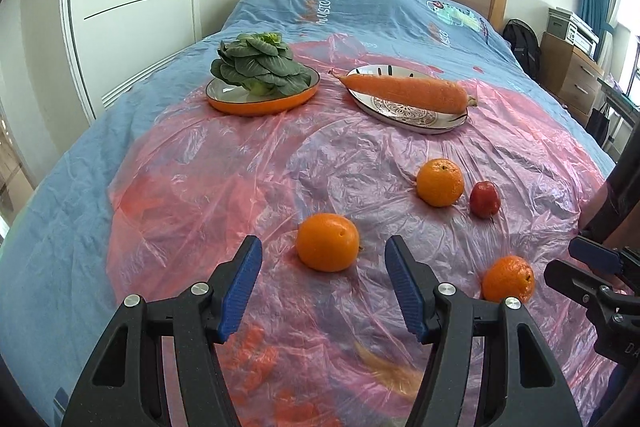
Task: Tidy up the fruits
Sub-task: 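Grasp an orange with the left tool while the right tool grasps another orange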
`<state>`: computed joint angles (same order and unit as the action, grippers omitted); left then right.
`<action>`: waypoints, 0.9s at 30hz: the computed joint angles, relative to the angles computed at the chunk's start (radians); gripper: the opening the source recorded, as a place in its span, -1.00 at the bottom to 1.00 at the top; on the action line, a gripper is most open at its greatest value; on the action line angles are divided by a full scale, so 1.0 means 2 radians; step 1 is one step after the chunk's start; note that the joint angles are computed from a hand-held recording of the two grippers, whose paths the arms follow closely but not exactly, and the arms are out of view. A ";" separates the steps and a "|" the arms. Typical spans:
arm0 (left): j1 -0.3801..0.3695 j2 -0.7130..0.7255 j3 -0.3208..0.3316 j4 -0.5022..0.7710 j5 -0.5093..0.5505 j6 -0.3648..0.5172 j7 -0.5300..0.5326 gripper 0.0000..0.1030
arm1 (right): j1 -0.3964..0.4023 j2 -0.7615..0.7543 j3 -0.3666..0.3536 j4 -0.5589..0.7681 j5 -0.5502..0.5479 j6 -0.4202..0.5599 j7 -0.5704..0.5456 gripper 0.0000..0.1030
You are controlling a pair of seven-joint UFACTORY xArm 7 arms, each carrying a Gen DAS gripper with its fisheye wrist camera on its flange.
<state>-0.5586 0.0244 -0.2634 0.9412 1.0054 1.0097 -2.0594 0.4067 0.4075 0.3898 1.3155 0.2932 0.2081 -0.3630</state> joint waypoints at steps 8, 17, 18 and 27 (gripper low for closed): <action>0.009 0.016 0.013 -0.004 0.021 -0.030 -0.023 0.13 | 0.015 0.041 -0.013 0.039 -0.025 0.005 0.012 1.00; 0.017 0.027 0.025 -0.014 0.034 -0.072 -0.044 0.12 | 0.024 0.086 -0.016 0.098 -0.048 0.020 0.019 1.00; 0.019 0.027 0.027 -0.015 0.035 -0.078 -0.046 0.12 | 0.022 0.087 -0.013 0.097 -0.046 0.021 0.017 1.00; 0.026 0.029 0.034 -0.022 0.041 -0.104 -0.051 0.10 | -0.007 0.082 0.031 0.064 -0.008 0.012 -0.019 1.00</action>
